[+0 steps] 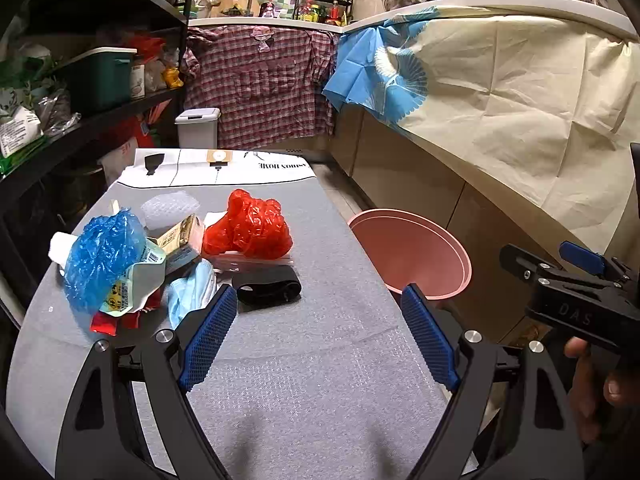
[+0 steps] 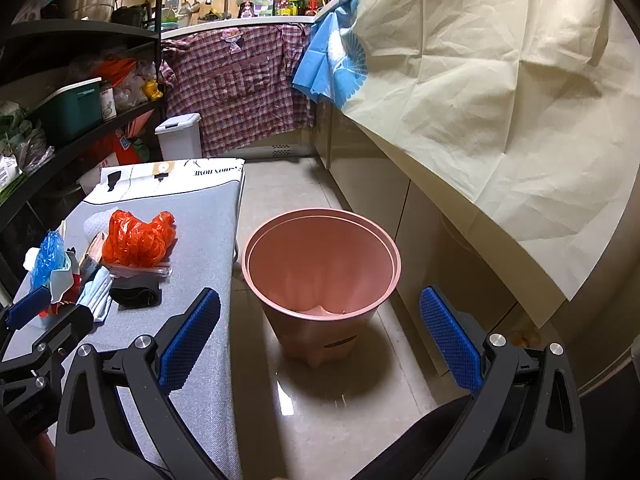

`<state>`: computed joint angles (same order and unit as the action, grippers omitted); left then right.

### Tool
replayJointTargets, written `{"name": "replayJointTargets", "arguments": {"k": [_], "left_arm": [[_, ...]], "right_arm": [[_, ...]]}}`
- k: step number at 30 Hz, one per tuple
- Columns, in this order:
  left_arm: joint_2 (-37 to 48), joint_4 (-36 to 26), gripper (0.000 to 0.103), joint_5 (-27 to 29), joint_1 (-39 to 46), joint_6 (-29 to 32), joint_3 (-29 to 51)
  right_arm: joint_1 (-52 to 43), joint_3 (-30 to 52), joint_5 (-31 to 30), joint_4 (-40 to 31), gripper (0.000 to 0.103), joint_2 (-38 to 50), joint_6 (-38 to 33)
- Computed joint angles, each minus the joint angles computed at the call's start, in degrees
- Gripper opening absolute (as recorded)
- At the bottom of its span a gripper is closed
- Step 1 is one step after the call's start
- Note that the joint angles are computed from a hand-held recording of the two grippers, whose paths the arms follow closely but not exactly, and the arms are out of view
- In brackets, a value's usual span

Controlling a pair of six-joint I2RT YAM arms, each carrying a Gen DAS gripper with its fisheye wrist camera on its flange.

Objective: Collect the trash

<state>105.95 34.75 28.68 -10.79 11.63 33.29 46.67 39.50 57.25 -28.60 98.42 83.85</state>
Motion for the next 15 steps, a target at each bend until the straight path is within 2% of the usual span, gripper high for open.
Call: {"name": "replayJointTargets", "arguments": {"k": [6,15], "left_arm": [[0.0,-1.2,0.082,0.7,1.0,0.0,0.8],[0.3,-2.8,0.082,0.8,1.2,-0.2,1.5]], "right_arm": [[0.6,1.2,0.4,-1.1,0.092,1.1,0.3],[0.8,1.5,0.7,-1.1,0.092,1.2,-0.1]]}}
